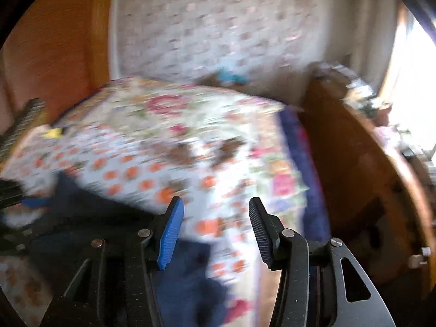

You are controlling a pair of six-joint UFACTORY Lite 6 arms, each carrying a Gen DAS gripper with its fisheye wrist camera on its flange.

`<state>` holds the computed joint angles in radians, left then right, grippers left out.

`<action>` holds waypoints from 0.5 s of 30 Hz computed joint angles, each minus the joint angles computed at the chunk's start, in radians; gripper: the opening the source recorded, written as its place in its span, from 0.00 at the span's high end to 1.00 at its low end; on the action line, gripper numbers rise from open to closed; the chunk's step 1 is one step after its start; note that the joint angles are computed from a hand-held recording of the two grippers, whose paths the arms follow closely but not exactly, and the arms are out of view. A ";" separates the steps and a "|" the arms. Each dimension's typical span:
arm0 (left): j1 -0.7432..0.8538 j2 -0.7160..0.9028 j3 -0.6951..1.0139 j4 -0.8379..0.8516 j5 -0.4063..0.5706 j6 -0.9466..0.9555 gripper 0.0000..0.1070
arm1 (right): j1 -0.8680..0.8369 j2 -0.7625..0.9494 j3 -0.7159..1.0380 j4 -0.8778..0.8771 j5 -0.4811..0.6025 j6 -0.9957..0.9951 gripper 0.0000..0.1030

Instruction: Fold small clothes

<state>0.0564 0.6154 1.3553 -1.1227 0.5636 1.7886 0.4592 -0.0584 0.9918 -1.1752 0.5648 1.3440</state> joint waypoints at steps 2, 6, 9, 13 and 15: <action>0.003 0.006 0.012 0.016 0.014 -0.028 0.58 | -0.025 -0.029 -0.002 0.010 0.007 0.015 0.51; 0.007 -0.007 0.014 -0.020 0.010 -0.010 0.58 | 0.034 -0.132 -0.090 -0.031 0.018 0.079 0.51; 0.013 0.008 0.058 -0.012 0.025 -0.052 0.58 | 0.122 -0.206 -0.186 -0.046 0.047 0.173 0.51; 0.009 0.000 0.062 -0.022 0.021 -0.055 0.58 | 0.253 -0.312 -0.326 -0.056 0.068 0.312 0.51; 0.007 -0.011 0.051 -0.031 0.020 -0.046 0.58 | 0.281 -0.356 -0.376 -0.043 0.072 0.330 0.51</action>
<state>0.0635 0.6043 1.4060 -1.1540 0.5833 1.7426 0.7397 -0.4139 0.6158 -1.2180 0.6372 1.6736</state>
